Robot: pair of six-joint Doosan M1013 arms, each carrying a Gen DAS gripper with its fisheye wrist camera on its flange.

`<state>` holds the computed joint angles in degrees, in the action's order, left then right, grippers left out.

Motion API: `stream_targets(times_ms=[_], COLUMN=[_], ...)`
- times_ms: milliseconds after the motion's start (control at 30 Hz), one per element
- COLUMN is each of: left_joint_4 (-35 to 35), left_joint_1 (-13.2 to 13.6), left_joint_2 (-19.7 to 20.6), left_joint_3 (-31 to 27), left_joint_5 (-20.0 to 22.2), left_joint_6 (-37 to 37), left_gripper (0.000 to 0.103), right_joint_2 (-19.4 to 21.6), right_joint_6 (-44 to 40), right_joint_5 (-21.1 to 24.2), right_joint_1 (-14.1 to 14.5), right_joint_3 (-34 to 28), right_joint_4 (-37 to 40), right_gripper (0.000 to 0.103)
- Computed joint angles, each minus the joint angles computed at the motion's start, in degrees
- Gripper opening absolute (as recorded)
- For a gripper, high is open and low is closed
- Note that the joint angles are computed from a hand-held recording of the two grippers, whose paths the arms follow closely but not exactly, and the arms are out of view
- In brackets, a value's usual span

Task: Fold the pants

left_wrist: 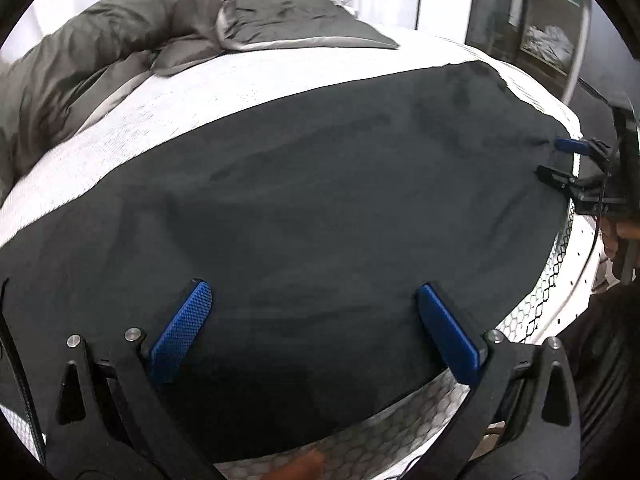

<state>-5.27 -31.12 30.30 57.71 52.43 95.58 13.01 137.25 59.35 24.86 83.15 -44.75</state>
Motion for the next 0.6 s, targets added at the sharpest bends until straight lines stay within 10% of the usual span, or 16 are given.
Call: stream_targets(times_ms=[300, 600], left_joint_4=[-0.3, 2.0], left_joint_1=[-0.1, -1.1], left_joint_2=[2.5, 12.0], left_joint_3=[-5.4, -21.6], left_joint_5=[0.4, 16.7], left_joint_6=[0.4, -3.3], left_gripper=[0.103, 0.103], right_joint_2=[-0.5, 7.4], right_joint_6=[-8.3, -17.9], right_joint_5=[-13.0, -0.7], right_joint_1=[-1.0, 0.0], right_joint_3=[-2.0, -11.3], right_joint_4=[16.0, 12.5], right_gripper=[0.100, 0.100])
